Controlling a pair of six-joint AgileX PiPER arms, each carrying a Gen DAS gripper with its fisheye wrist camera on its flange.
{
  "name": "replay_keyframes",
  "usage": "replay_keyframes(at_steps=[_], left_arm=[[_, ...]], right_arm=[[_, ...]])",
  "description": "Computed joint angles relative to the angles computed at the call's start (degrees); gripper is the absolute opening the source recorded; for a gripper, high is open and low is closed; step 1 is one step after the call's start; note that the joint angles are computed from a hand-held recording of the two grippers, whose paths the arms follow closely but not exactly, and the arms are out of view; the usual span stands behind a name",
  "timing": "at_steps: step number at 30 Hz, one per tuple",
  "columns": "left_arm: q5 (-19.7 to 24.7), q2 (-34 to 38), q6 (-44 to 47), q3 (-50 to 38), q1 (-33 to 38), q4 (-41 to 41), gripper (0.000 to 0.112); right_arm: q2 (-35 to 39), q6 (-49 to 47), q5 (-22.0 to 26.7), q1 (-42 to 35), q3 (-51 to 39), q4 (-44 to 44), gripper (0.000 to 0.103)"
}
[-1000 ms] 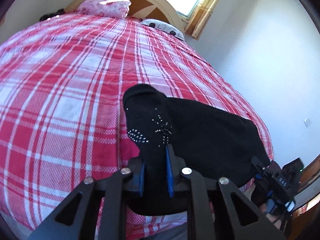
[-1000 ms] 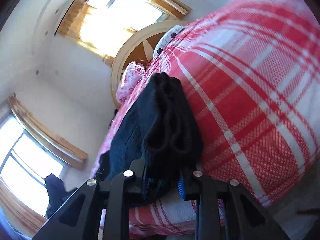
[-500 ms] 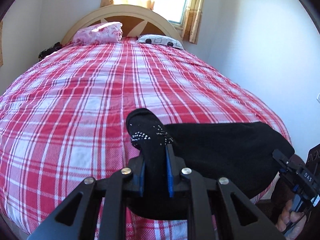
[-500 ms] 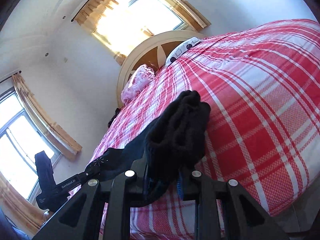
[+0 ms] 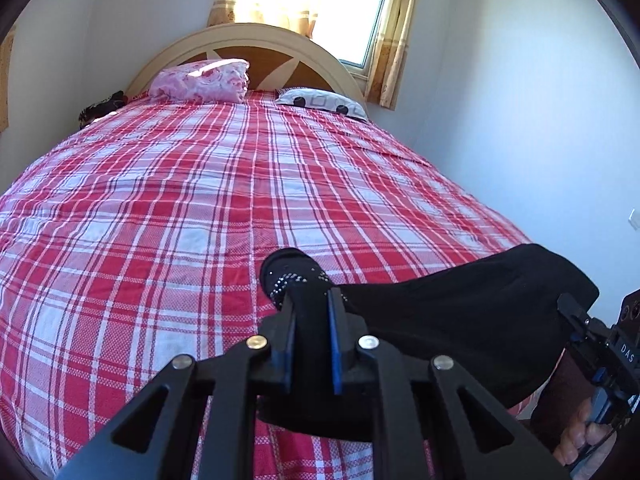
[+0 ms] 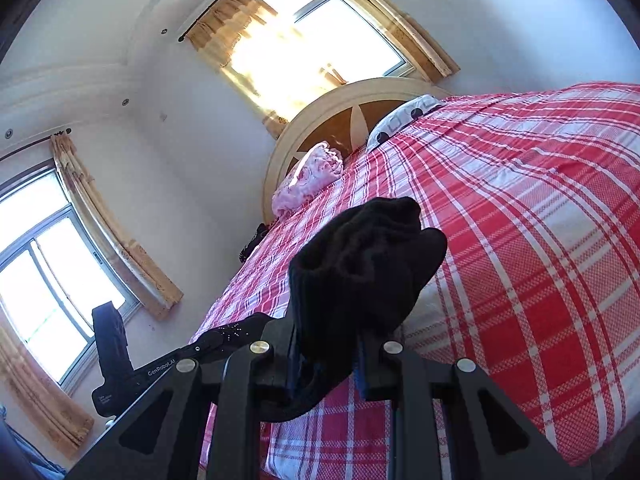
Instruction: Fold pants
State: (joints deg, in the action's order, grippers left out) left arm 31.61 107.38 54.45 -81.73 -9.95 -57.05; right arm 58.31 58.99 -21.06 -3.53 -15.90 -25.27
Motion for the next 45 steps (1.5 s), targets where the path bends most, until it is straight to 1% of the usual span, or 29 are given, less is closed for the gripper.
replay_keyframes(at_steps=[3, 7, 12, 14, 16, 19, 21, 24, 26, 27, 28, 29, 31, 32, 33, 34, 35, 37, 38, 42, 43, 44, 45], left_arm=[[1.1, 0.3, 0.8, -1.1, 0.9, -1.6, 0.014], [2.7, 1.1, -0.4, -3.5, 2.4, -2.1, 0.014], [1.7, 1.7, -1.3, -5.4, 3.6, -1.2, 0.014], [1.5, 2.9, -3.6, -7.8, 4.6, 0.5, 0.014], [1.4, 3.9, -5.5, -9.8, 5.5, 2.2, 0.014], [-0.4, 5.7, -7.9, -12.7, 7.0, 4.7, 0.014], [-1.3, 7.2, -10.3, -15.1, 8.1, 6.9, 0.014], [-3.3, 10.3, -15.8, -19.9, 10.1, 12.7, 0.014], [-4.6, 11.9, -19.6, -22.5, 10.9, 17.3, 0.014], [-6.2, 12.9, -21.9, -23.7, 11.3, 20.3, 0.014], [-7.9, 13.2, -23.5, -24.1, 11.6, 22.4, 0.011], [-10.7, 13.7, -26.5, -24.6, 11.9, 26.4, 0.008], [-14.1, 14.6, -30.2, -25.9, 12.6, 31.6, 0.008], [-14.4, 15.3, -32.2, -27.1, 13.1, 33.6, 0.008], [-13.7, 16.8, -34.3, -29.5, 13.9, 35.6, 0.008], [-12.2, 18.2, -37.9, -31.6, 14.0, 39.5, 0.008], [-10.1, 19.7, -39.7, -33.7, 14.6, 41.6, 0.008], [-9.0, 20.6, -39.0, -33.8, 15.9, 40.3, 0.008], [-8.4, 20.7, -38.7, -33.3, 16.6, 39.4, 0.008], [-1.7, 21.4, -31.1, -31.4, 19.0, 30.6, 0.008], [0.5, 21.7, -29.1, -30.9, 19.1, 28.6, 0.012], [2.7, 22.1, -27.3, -31.0, 19.2, 26.5, 0.019], [6.4, 22.8, -24.9, -31.4, 19.3, 23.5, 0.025]], right_arm=[[-0.3, 0.4, 1.7, 0.8, -1.8, -1.3, 0.023], [0.6, -0.3, 2.4, 1.9, -4.9, -1.8, 0.023], [3.4, -3.3, 2.8, 4.2, -8.8, -0.1, 0.022], [5.9, -3.2, 2.1, 4.9, -10.6, -0.3, 0.022], [9.0, -4.1, 1.3, 6.0, -13.0, 0.2, 0.022], [15.3, -3.3, -0.7, 7.1, -17.8, -1.8, 0.022], [20.7, -3.1, -1.6, 8.3, -22.3, -2.5, 0.022], [28.4, -1.6, -2.2, 10.1, -29.3, -4.6, 0.022], [34.0, 1.5, -2.4, 11.4, -35.0, -7.2, 0.022], [36.6, 2.5, -2.6, 12.1, -37.7, -7.9, 0.022], [39.2, 3.3, -2.7, 12.9, -40.7, -8.7, 0.022], [42.1, 3.8, -2.8, 13.8, -43.9, -9.3, 0.022], [47.1, 7.4, -2.4, 15.1, -50.0, -12.4, 0.022], [49.8, 9.3, -2.5, 15.7, -53.4, -14.0, 0.022], [52.3, 11.1, -2.6, 16.2, -56.4, -15.6, 0.022], [55.2, 13.0, -2.0, 16.9, -60.1, -17.7, 0.022], [58.2, 16.5, -0.7, 17.4, -64.2, -21.6, 0.021], [62.8, 25.9, 2.8, 18.3, -70.3, -29.7, 0.021], [63.9, 28.0, 2.8, 18.2, -71.2, -30.7, 0.021], [62.9, 24.3, 3.1, 17.5, -68.3, -25.7, 0.021], [61.8, 22.5, 2.9, 17.2, -66.6, -23.8, 0.021], [60.5, 20.4, 2.6, 16.8, -64.5, -21.7, 0.021], [59.4, 18.5, 2.3, 16.4, -62.6, -19.7, 0.021]])
